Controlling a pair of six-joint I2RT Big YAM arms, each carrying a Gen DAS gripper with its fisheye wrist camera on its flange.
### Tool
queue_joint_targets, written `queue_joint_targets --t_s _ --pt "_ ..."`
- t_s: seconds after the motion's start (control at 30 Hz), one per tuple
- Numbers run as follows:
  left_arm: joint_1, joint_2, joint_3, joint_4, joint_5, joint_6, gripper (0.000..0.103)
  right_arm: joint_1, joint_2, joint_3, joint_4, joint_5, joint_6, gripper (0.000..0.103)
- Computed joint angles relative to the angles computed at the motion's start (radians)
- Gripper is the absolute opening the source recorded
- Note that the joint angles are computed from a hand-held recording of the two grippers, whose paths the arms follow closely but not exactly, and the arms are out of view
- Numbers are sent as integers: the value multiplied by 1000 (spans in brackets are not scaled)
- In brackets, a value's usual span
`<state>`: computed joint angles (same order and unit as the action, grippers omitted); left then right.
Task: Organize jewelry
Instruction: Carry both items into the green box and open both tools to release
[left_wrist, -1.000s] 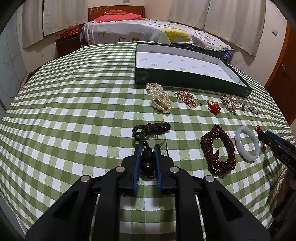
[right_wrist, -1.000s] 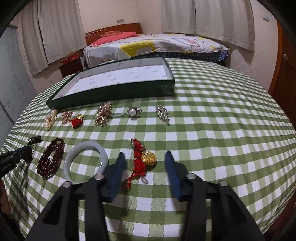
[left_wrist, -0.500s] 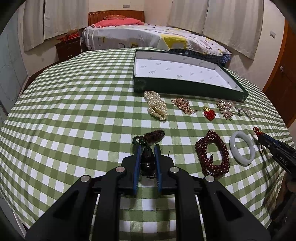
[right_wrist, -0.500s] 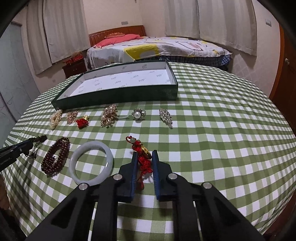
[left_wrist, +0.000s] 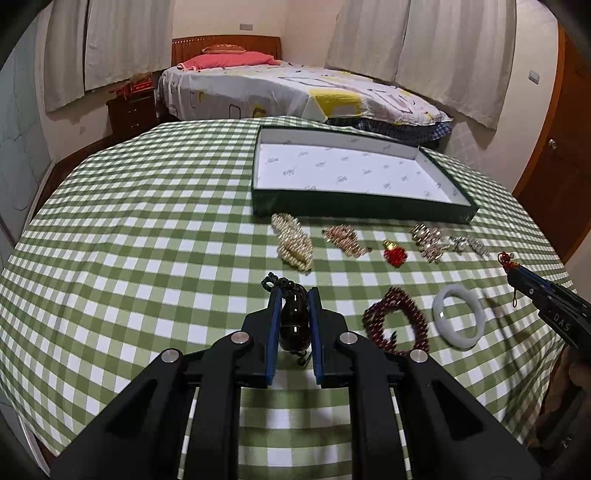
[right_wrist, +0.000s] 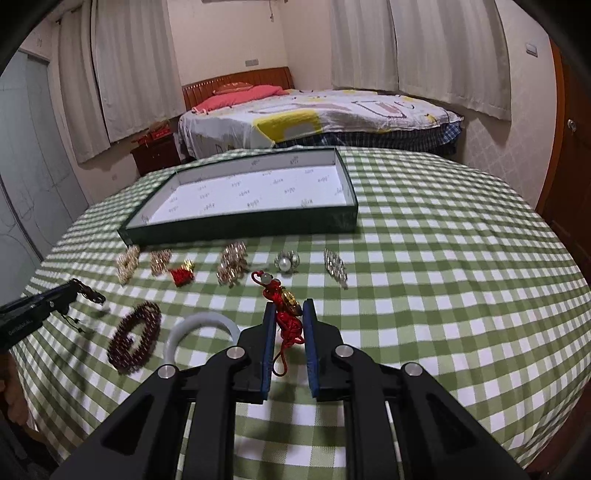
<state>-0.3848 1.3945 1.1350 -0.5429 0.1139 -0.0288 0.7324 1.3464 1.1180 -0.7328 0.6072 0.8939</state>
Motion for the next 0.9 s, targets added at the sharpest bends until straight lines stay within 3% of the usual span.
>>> queue_joint_targets --t_s 0.17,0.33,0.63,0.77,0.9 --pt "-13 9 42 8 19 -6 15 -21 -13 16 23 11 -27 15" --pt "-25 37 106 33 32 -10 15 -62 1 63 62 29 -111 15" --pt "-63 181 299 90 22 -10 15 -178 70 150 155 -11 -262 15" --pt "-73 287 407 61 2 -1 15 -227 113 167 164 -66 -273 15" --pt "-72 391 500 -14 -6 -5 15 -265 170 182 133 -132 -265 15"
